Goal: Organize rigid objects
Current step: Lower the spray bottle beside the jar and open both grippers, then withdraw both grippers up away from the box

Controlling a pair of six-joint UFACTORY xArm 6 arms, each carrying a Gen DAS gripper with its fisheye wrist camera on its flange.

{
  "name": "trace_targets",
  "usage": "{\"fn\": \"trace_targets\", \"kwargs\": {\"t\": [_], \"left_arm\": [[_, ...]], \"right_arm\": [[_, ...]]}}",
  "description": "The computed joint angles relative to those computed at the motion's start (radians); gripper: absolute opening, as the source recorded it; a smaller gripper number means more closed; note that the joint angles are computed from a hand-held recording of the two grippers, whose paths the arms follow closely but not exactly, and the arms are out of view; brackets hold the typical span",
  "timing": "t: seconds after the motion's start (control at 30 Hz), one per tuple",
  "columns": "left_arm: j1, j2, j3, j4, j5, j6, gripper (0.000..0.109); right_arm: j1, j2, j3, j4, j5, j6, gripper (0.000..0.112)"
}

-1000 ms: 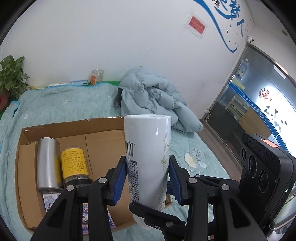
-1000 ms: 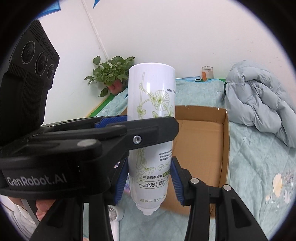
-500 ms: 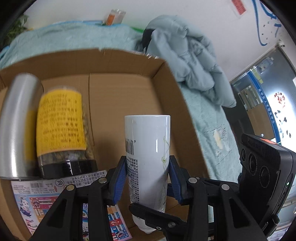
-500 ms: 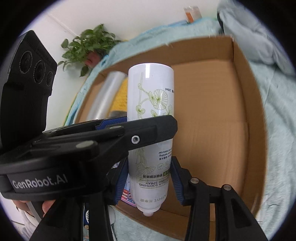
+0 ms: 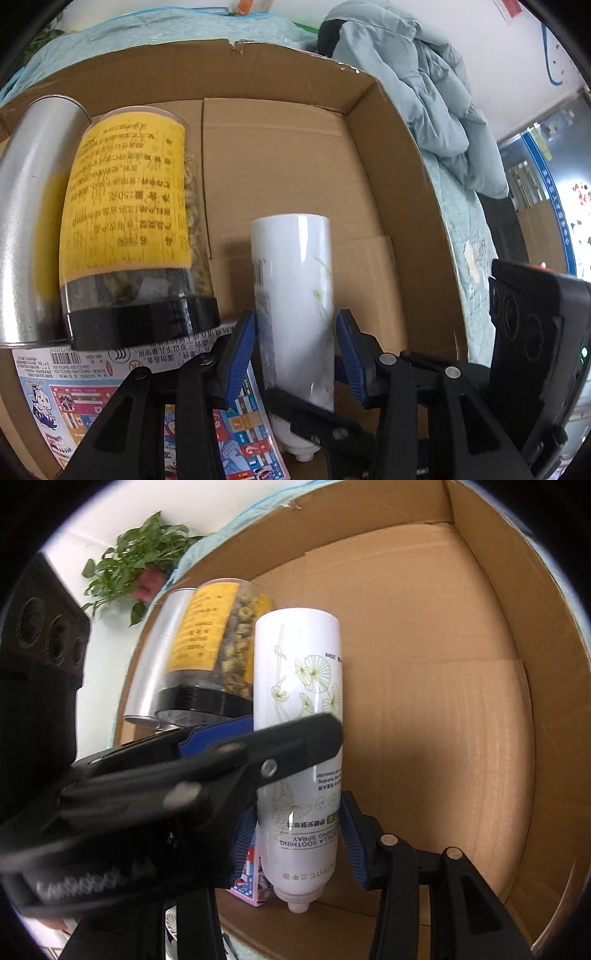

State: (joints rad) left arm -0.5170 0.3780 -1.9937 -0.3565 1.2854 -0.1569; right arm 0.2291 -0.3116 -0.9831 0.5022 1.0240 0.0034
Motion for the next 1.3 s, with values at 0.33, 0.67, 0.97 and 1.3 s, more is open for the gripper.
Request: {"fn": "trace_targets", "kwargs": {"t": [0.33, 0.67, 0.97, 1.3], "left_arm": [[-0.041, -0.455, 0.498, 0.252, -0.366, -0.114, 0.074], [-0.106, -0.937, 0.885, 0.700, -0.510, -0.461, 0.102], [-0.142, -1.140, 1.019, 0.750, -0.424, -0.532, 0.102], [-0.265, -1.268, 1.070, 0.950, -0.372, -0.650, 0.102]], "right_arm": [[0.018, -0.200, 0.145, -0.104, -0.191, -0.029, 0.076], [0.086, -0.245, 0.224, -0.260, -0.281, 0.045, 0.061], [0.109, -0.191, 0.203, -0.203, -0.275, 0.009, 0.026], [0.212, -0.498, 0.366, -0.544, -0.421, 0.233, 0.097]]}}
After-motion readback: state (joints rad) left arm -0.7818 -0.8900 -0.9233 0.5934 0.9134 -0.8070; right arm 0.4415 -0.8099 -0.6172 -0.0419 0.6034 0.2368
